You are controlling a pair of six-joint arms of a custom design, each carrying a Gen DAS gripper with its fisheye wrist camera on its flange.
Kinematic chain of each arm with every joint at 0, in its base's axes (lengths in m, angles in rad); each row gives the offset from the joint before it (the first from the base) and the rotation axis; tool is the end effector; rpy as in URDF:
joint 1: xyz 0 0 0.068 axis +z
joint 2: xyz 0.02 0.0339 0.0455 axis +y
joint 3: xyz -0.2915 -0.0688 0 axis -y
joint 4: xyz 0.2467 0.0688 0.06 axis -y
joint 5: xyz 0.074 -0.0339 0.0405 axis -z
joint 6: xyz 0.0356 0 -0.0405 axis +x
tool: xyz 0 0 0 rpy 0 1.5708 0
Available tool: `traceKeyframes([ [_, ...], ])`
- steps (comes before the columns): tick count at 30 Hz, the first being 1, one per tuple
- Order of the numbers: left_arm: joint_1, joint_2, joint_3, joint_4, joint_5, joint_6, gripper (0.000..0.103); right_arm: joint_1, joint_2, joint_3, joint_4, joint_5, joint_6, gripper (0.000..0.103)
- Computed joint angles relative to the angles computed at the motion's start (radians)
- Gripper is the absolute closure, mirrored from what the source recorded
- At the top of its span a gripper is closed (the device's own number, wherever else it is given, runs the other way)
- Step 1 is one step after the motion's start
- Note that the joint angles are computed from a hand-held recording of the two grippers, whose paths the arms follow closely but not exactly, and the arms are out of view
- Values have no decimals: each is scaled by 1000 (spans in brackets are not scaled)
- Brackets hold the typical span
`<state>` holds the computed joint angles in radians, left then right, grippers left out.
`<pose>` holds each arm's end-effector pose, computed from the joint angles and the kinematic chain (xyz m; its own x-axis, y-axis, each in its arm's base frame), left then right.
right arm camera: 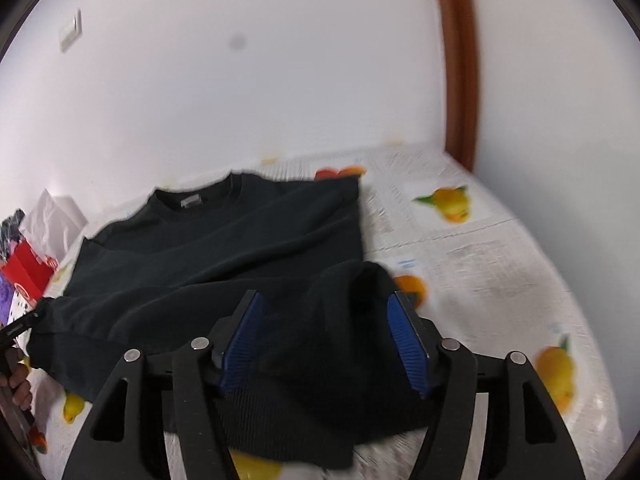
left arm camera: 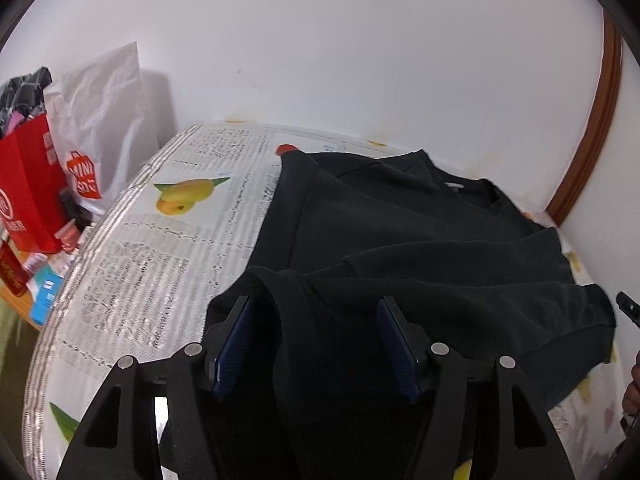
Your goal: Fold small clothes
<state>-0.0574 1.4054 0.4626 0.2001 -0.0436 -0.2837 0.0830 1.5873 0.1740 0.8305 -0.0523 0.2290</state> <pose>0.2459 -0.0126 0.1625 -0.6552 -0.2425 -0.7154 -0.1647 0.9702 -0.1779 0.2133 0.0196 0.1104 -0.5628 0.1807 -0.8066 0.0015 0.9760 0.2176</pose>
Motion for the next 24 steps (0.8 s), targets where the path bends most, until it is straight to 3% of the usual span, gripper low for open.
traceKeyframes([
  [3,-6,-22,-8,-3,10,12,42,-108,-143,-85,-46,-28,-33,36],
  [6,2,-59,-16,-7,34,13,42,-193,-145,-110,-63,-58,-73,40],
  [9,4,-111,1,-78,27,16,42,-226,-32,-116,-7,-64,-125,58],
  [13,-9,-262,-32,-186,-52,37,42,-258,138,-80,64,-140,-141,59],
  [18,95,-347,-90,-266,-7,101,42,-287,270,-36,133,-274,-122,58],
  [24,173,-250,-135,-206,65,181,44,-290,330,29,89,-342,-119,59],
])
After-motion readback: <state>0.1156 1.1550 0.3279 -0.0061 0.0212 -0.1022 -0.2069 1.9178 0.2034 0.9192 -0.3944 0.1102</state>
